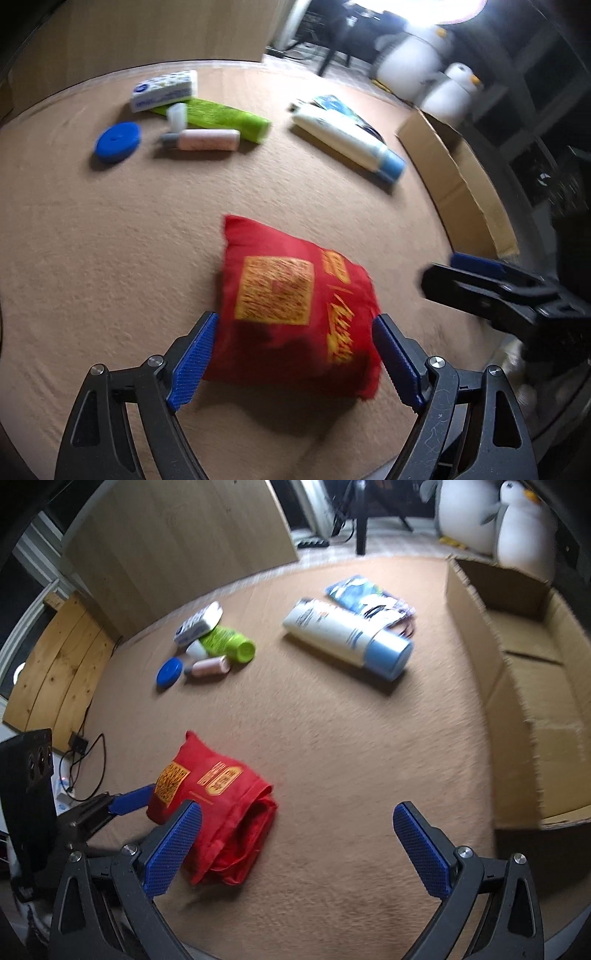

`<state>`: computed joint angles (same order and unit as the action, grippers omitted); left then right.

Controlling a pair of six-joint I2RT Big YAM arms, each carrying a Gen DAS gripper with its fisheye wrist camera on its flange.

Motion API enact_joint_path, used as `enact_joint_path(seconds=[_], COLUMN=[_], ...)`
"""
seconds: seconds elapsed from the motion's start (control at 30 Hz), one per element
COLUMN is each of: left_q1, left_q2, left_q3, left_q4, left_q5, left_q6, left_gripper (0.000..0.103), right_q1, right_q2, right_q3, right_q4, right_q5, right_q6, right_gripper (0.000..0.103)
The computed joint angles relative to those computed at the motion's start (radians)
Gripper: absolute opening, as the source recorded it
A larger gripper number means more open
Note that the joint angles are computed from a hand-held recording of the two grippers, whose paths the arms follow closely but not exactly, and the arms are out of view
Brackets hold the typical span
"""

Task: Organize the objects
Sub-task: 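Close the left tool on the red bag and lift it, then carry the red bag with the left tool over the cardboard box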

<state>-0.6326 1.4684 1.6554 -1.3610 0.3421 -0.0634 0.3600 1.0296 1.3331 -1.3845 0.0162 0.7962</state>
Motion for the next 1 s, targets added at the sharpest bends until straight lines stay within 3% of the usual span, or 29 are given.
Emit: enact_joint_path(seconds=[0.2,0.3,0.57,0.73,0.9,1.0], left_q1=[-0.02,-0.022,-0.002,-0.01,-0.009,-0.018], left_q2=[-0.017,-0.03,0.005,0.002,-0.001,-0.004], left_q3=[-0.021,-0.028,-0.022,-0.035,-0.036,-0.031], left_q4=[-0.018,0.003,0.001,0.016,0.024,0.031], left_q5=[0.059,0.01,0.052,0.061,0.06,0.071], left_q6=[0.018,0.004,-0.006,-0.014,-0.031,-0.039], left_gripper=[0.086,0.086,0.086,0.082,0.074,0.067], right_q1=[-0.006,-0.007,-0.016,-0.016,-0.019,-0.016], right_q2=[0.022,0.027,0.051,0.065,0.067,0.07], right_q3=[-0.018,-0.024,-0.037,-0.041,-0.041,-0.033], right_q4=[0.022,0.031,0.056,0.071,0.092,0.096], right_q5=[-0.067,-0.091,-0.17,-0.216,-0.256,-0.271], right_q6=[0.012,0.009,-0.003,-0.021,-0.043,-0.054], right_gripper=[0.102,0.102,0.101,0.088,0.065,0.062])
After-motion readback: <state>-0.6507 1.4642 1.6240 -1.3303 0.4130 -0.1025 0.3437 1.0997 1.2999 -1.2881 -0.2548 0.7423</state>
